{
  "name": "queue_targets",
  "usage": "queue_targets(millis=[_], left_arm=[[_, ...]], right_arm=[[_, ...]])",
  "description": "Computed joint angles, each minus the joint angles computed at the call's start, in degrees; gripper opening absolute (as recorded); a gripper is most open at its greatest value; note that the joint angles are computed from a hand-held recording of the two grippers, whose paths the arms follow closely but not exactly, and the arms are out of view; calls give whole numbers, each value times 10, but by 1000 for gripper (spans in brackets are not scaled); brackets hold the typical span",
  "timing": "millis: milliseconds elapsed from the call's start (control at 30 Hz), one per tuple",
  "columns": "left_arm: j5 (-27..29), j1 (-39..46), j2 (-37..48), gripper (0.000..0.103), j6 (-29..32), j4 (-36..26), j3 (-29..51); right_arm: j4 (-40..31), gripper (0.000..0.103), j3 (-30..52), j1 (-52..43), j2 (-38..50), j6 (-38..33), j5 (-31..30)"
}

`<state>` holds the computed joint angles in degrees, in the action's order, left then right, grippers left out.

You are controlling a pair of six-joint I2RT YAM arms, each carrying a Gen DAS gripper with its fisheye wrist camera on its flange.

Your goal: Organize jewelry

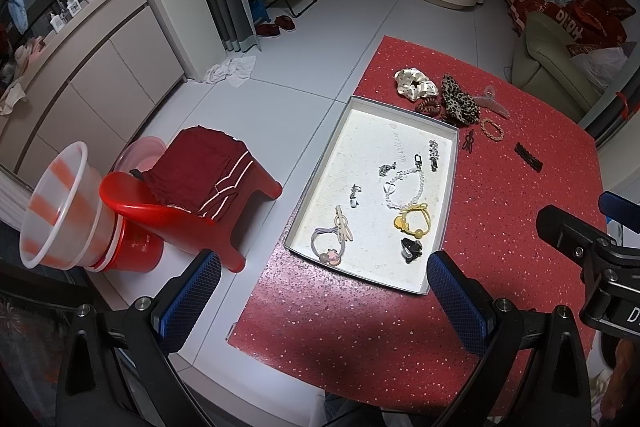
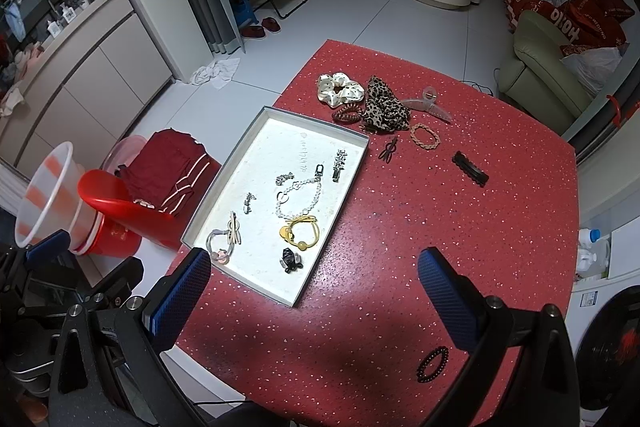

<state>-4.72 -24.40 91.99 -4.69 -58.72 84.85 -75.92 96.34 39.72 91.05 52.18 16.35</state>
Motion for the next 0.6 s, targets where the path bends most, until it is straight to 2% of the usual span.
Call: queue_targets(millis=[600], left_arm=[[2,8,-11,103,0,4,-13]], right_arm=[[5,103,-5,11,2,7,0]])
